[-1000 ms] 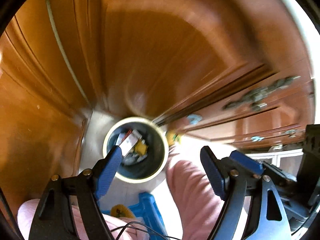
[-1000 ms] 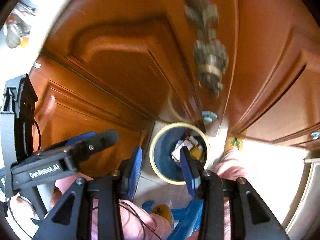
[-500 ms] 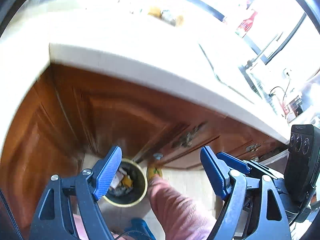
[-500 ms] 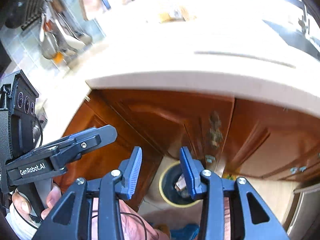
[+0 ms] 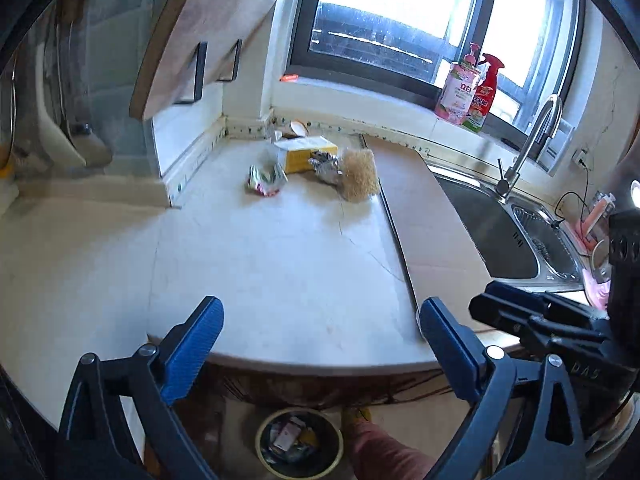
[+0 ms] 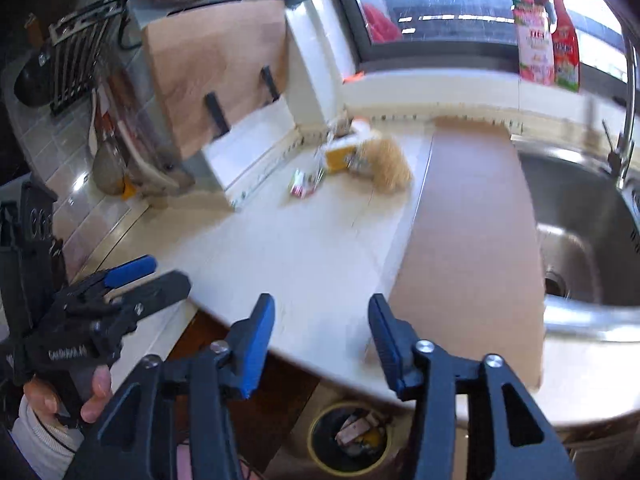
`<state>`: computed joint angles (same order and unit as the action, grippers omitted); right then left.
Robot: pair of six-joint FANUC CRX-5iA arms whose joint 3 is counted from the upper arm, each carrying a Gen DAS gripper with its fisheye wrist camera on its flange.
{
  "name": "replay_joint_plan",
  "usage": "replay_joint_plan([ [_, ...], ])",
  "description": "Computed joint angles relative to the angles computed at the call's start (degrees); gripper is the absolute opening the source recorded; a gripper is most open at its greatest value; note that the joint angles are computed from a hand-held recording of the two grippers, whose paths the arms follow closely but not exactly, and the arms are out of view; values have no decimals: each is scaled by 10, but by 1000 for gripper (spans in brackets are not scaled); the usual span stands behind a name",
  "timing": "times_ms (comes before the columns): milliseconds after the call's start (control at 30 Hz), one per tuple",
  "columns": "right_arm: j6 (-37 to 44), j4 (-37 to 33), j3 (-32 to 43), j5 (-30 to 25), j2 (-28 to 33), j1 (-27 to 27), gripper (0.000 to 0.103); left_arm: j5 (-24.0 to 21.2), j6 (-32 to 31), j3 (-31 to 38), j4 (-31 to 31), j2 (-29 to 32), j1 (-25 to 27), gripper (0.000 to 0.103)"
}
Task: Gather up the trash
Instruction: 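Raise both open tools back toward the counter, then grasp the green snack wrapper with the left tool while the right tool grasps the loofah sponge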
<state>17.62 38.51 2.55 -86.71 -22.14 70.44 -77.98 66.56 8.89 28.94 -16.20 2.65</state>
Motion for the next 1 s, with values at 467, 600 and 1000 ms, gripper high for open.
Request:
replay_joint_plan([
  [467, 255, -159, 198, 87, 177, -325, 62, -42, 108, 317, -164, 254, -123, 102],
  [600, 280, -230, 229, 94, 218, -382, 62, -62, 143, 385, -186, 327, -134, 102],
  [1000, 328, -302, 251, 105, 279, -429, 62, -156, 208, 586, -226, 505, -142, 102],
])
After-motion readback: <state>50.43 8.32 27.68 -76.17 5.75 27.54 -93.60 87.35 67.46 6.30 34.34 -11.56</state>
